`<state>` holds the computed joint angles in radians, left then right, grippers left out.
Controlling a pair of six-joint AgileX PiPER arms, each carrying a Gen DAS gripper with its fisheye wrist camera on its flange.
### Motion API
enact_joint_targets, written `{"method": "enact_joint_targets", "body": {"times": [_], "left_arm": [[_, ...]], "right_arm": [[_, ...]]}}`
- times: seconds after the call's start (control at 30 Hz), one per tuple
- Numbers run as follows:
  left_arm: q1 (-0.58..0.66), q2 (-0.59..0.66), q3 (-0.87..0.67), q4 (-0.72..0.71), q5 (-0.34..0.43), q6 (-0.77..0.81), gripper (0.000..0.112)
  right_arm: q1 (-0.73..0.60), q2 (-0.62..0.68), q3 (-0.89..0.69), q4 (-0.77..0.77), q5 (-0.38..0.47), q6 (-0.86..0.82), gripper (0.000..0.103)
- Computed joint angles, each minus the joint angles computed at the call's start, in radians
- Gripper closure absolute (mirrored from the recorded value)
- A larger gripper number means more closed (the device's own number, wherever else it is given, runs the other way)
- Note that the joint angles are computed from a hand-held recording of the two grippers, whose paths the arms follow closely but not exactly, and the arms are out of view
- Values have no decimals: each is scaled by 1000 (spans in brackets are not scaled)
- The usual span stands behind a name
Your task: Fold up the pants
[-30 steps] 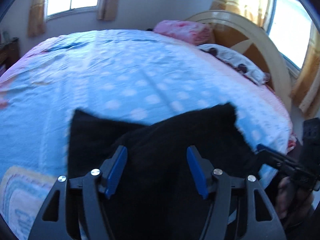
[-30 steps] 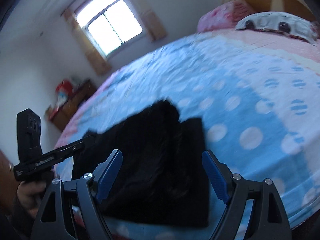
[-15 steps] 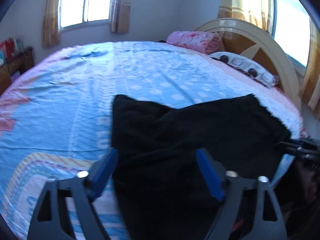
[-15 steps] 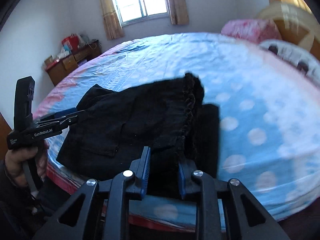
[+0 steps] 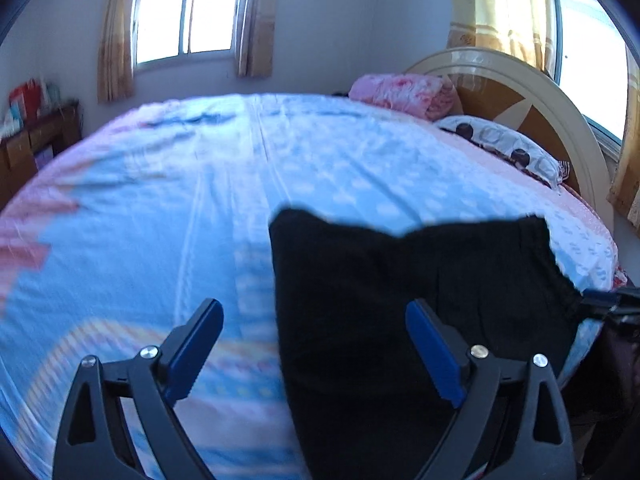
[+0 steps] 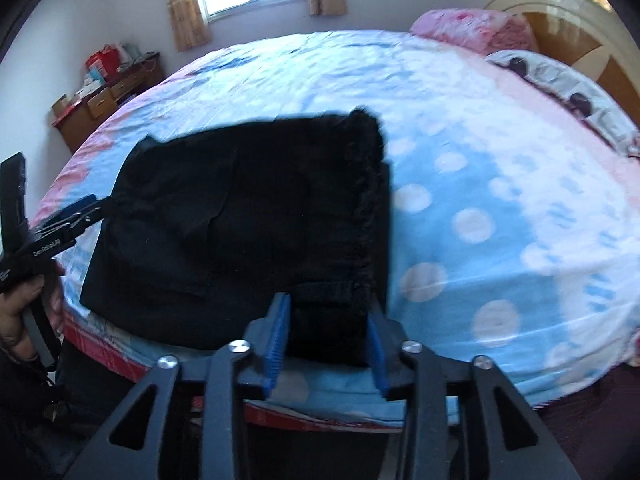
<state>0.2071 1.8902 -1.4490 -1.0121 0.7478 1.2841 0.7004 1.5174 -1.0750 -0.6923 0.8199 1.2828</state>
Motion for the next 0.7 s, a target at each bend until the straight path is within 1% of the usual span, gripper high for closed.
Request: {"method": "enact_joint_targets", "body": {"times": [0.07, 0.1, 0.13, 0.17, 0.2, 0.23, 0.27, 0.3, 0.37, 0.43, 0.47, 0.5, 0.53, 0.6, 0.63, 0.67, 0.7], "left_arm": [[-29, 25, -60, 35, -42, -25, 9], [-52, 41, -88, 75, -75, -47, 9], [-68, 54, -112, 111, -104, -77, 9], [-80, 87, -167, 149, -101, -118, 9], [-84, 111, -209, 172, -76, -144, 9], [-97, 154, -282, 234, -38, -206, 9], [-111, 185, -332, 287, -29, -255, 9], [-130, 222, -390, 363, -18, -318, 9], [-144, 265, -451, 427, -3, -373, 9], [-150, 324, -547, 486, 56, -443, 9], [-150, 335, -563, 490, 68, -448, 9], [-151, 361, -604, 507, 93, -465, 9], [-154, 371, -617, 521, 97, -478, 9], [-162, 402, -659, 545, 118, -501, 9], [-168, 427, -695, 568, 137, -524, 9], [-171, 430, -696, 573, 142, -529, 9], [-173, 454, -728, 578, 163, -544, 9]], "right_arm": [[46, 1, -25, -110, 96, 88, 60], [60, 7, -38, -163, 107, 111, 58], [53, 12, -50, -177, 79, 108, 56], [35, 21, -63, -166, 26, 85, 53], [18, 30, -70, -159, -25, 69, 52], [-5, 43, -79, -142, -95, 45, 52], [-28, 53, -79, -127, -161, 24, 52], [-53, 81, -95, -97, -210, -11, 52], [-87, 157, -150, -57, -237, -59, 52], [-121, 227, -186, -27, -249, -71, 51], [-142, 250, -189, 8, -256, -90, 51], [-167, 260, -214, 72, -250, -150, 51], [-191, 266, -204, 124, -280, -189, 51], [-242, 291, -237, 261, -310, -316, 52], [-251, 290, -234, 282, -321, -338, 52], [-258, 290, -239, 305, -325, -359, 52], [-274, 289, -239, 352, -341, -397, 51]]}}
